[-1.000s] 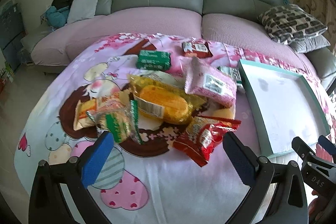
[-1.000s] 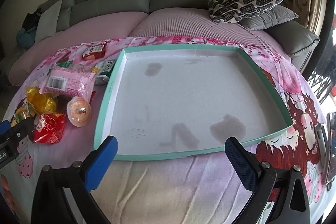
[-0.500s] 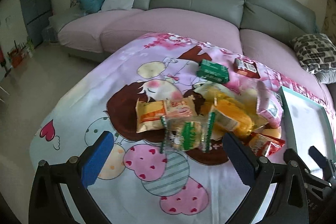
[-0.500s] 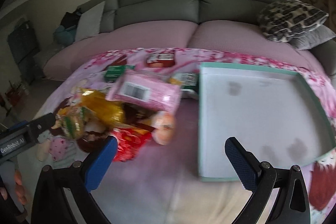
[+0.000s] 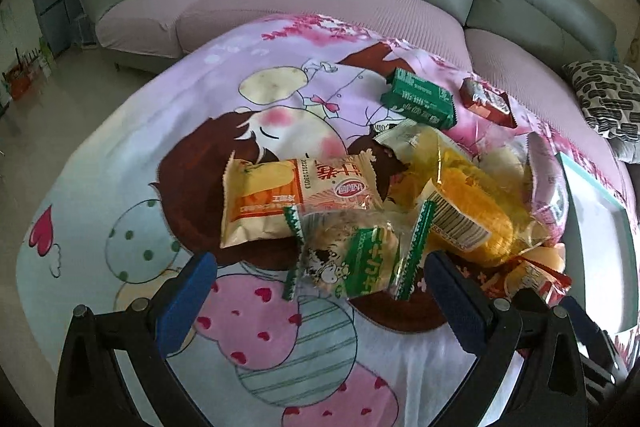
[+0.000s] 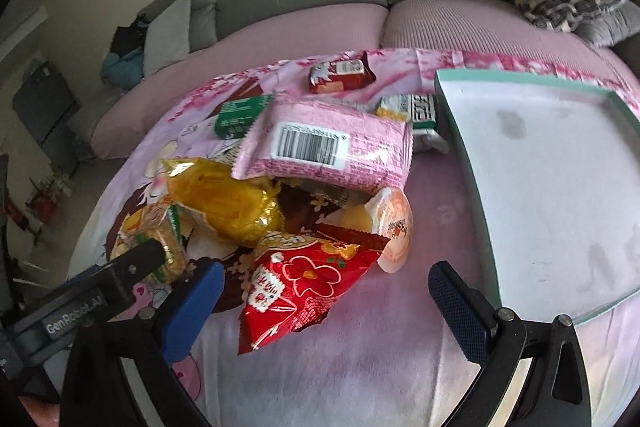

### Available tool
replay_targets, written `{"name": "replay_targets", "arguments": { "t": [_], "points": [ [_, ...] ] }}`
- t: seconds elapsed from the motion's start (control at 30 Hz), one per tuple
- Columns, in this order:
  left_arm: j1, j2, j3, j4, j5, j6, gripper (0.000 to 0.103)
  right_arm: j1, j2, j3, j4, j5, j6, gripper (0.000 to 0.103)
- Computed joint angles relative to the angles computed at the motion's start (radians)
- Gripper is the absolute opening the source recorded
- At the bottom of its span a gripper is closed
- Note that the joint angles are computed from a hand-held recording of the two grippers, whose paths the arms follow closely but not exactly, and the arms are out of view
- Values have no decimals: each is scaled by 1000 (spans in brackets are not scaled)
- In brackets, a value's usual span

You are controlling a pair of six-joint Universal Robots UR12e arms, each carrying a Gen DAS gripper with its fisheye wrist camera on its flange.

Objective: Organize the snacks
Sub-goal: 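Grasp the clear green-printed cookie packet with the left tool while the right tool grasps the red snack bag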

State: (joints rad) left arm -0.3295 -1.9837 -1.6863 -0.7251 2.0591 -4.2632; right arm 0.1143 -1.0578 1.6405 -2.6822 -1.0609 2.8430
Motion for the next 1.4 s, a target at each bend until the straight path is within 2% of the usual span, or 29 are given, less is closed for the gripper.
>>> {"name": "replay_targets", "arguments": {
  "t": [0.13, 0.23, 0.3, 0.37, 0.47, 0.9, 1.23, 1.4],
  "points": [
    [6, -16, 11, 3, -14, 6, 101, 3, 7, -8, 22, -14, 14, 92],
    [5, -20, 12, 22, -15, 18, 88, 3, 8, -9, 8, -15, 21, 82],
    [5, -19, 5, 53, -24, 32, 71, 1, 8, -8, 6, -2, 16, 73],
    [4, -19, 3, 63, -27, 30, 69, -1, 8, -10, 16, 18, 4, 65],
    [2, -13, -6, 77, -20, 21, 59, -3, 5, -8, 22, 36, -11, 54],
    [-9, 6, -20, 83, 15, 5, 56, -11, -3, -3, 14, 59, -28, 53],
    [-32, 28, -25, 120, 88, 8, 56, -31, -14, 13, -54, 120, -1, 53],
    [-35, 22, -15, 125, 90, 29, 56, -37, -15, 14, -75, 139, 14, 53]
  ]
}}
